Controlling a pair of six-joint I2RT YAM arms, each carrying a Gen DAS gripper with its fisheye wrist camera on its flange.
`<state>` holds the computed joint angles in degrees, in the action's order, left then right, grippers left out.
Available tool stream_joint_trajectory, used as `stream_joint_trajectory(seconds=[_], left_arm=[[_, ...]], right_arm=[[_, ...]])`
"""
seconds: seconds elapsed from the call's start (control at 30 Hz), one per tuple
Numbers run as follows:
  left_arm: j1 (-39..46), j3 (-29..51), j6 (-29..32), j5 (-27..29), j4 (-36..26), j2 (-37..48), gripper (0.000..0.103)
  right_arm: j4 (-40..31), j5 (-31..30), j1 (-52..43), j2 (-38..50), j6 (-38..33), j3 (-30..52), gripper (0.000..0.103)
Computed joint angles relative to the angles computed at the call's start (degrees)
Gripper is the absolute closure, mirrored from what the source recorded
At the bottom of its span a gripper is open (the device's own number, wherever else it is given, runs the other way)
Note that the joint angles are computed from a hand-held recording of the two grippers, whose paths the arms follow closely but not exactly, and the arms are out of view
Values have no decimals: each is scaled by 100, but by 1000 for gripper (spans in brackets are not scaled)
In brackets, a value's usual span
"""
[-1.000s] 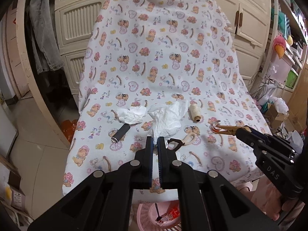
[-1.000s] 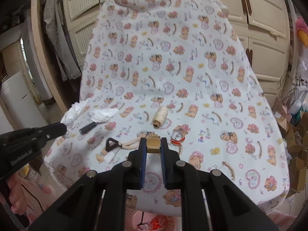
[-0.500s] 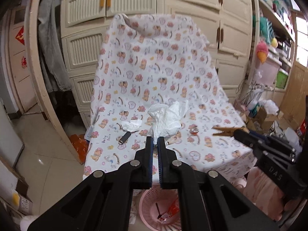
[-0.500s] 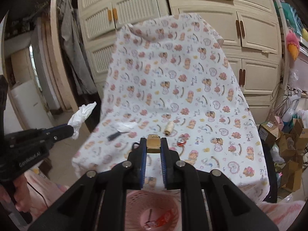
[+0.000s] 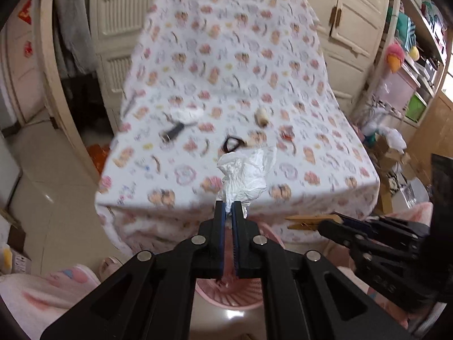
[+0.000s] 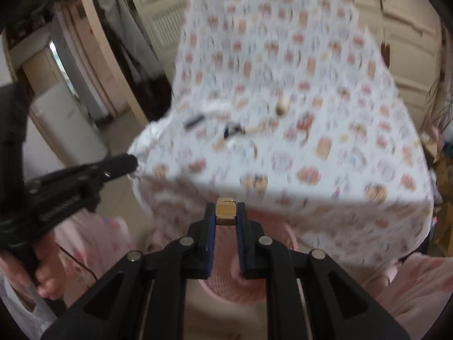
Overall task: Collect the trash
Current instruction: 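Carry tissue and clothespin to the pink wastebasket and open both tools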
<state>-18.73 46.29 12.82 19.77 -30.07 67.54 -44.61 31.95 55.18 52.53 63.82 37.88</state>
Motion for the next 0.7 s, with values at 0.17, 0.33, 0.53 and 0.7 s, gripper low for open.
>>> stream_joint_trajectory(seconds=[0.17,0.33,0.53,0.7], left_arm=[[39,-125,40,88,-100,350,100],[-508,-167,190,-774,-286,975,99],[-678,-194,237,-873,-459,1610,99],[-817,-71,85,-1034,-472,2521,99]], right_arm=[[427,-812,-579,36,-142,-485,91],[964,-1840,-1303,388,-315,-985,91],[2218,-3189,-2065,1844,-494,-1484,91],[3237,-3797,-2257,3186,-410,-1649,91]])
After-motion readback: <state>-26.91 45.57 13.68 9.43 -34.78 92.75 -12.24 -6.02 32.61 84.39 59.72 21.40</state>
